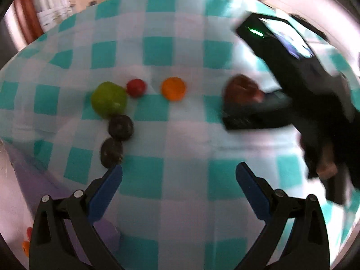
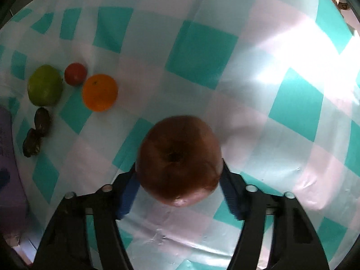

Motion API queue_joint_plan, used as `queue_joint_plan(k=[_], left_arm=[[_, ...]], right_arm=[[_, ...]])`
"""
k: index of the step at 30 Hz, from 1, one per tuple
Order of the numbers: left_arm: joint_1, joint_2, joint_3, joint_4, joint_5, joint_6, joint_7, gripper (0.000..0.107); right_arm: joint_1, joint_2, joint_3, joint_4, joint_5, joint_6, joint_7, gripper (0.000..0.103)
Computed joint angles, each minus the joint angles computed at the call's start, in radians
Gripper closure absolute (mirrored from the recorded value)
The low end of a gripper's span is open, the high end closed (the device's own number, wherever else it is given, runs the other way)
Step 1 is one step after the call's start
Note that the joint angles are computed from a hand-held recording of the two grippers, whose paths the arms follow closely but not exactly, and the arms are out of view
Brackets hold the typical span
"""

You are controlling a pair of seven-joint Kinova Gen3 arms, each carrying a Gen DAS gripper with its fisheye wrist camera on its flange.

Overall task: Organize fruits
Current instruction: 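Move the right tool to the red apple and grasp it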

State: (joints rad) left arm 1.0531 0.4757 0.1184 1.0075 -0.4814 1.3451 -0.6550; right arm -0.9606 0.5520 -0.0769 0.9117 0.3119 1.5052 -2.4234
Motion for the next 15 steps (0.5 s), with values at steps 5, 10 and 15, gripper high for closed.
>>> queue_joint_plan(k=[5,10,15], left_arm=[[0.038,0.110,-0.067,-0.126,-0.082,0.134,0.104,0.006],[0.101,0.239,-0.217,-0.297,-0.133,0.338,0.071,0.006],[-0.002,0.230,-0.134,-0.263,-0.074,0.326,0.079,0.007]], right_arm=[[0.008,-0.045,-0.010,0.087,0.006,-0.082,-0.028,0.042],[0.040,-0.076,-0.025,0.140,-0.018,-0.132,-0.036,0.042],[0.049,-0.088,-0.035,0.167,-0.019,-0.156,-0.046,0.041]])
